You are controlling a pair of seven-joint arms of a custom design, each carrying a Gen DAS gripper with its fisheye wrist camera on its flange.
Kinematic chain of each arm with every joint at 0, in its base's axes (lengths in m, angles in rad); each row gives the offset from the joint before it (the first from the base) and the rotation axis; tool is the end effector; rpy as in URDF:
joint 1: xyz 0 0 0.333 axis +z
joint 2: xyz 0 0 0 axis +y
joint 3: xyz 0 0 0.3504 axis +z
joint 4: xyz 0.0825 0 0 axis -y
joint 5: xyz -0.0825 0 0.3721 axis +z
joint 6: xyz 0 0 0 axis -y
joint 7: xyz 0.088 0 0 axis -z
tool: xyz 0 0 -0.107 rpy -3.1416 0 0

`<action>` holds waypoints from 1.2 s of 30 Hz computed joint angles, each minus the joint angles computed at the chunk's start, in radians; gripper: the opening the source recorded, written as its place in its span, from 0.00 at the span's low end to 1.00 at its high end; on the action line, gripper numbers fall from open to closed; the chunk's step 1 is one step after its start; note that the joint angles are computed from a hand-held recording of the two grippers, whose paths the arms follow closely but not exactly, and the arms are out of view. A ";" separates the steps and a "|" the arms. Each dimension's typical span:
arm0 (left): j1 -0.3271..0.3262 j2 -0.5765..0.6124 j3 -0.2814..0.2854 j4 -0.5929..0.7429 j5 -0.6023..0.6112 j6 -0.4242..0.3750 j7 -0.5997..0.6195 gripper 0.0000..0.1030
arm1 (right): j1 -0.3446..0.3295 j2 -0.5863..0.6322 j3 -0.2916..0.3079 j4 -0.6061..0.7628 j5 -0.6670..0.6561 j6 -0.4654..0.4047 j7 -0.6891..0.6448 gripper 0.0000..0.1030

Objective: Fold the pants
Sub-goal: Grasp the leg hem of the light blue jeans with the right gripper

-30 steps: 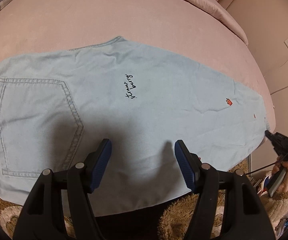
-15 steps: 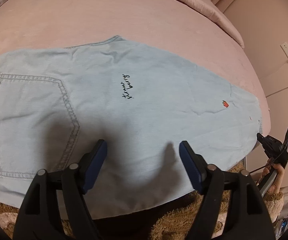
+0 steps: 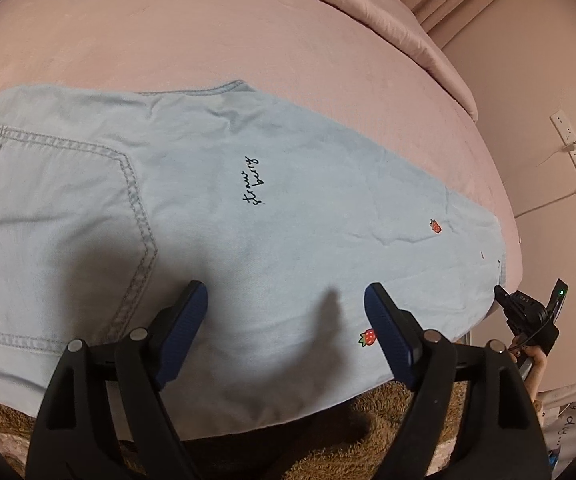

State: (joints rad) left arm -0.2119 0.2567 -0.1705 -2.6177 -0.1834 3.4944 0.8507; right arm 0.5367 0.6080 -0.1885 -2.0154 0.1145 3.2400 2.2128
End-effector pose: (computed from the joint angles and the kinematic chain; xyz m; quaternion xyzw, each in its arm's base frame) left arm 0.4522 -0.1581 0.2782 -0.8311 0.4657 -0.2989 0.0550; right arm 0.6174 0.2272 0.2615 -0.5471 0.7768 -0.1210 0.2875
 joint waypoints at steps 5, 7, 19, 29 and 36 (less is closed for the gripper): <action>-0.018 -0.001 0.005 -0.022 -0.024 0.057 0.011 0.77 | 0.005 -0.002 -0.003 -0.003 0.006 0.005 -0.004 0.03; -0.014 -0.011 -0.002 -0.029 -0.017 0.056 0.011 0.77 | 0.018 -0.007 -0.014 -0.012 0.015 0.016 0.006 0.03; -0.253 -0.084 0.099 -0.001 -0.497 0.032 0.398 0.83 | -0.215 -0.040 0.246 -0.116 0.023 0.231 -0.009 0.47; -0.275 -0.083 0.068 0.030 -0.649 0.025 0.532 0.86 | -0.293 0.025 0.320 -0.025 -0.038 0.202 0.003 0.49; -0.275 -0.082 0.061 0.031 -0.654 0.015 0.536 0.86 | -0.350 0.072 0.380 0.023 -0.080 0.233 0.022 0.21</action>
State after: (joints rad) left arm -0.4870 0.1744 -0.1092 -2.5863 -0.8377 3.5098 1.3869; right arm 0.1870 0.6801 0.1913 -1.9920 0.0343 3.4726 2.2344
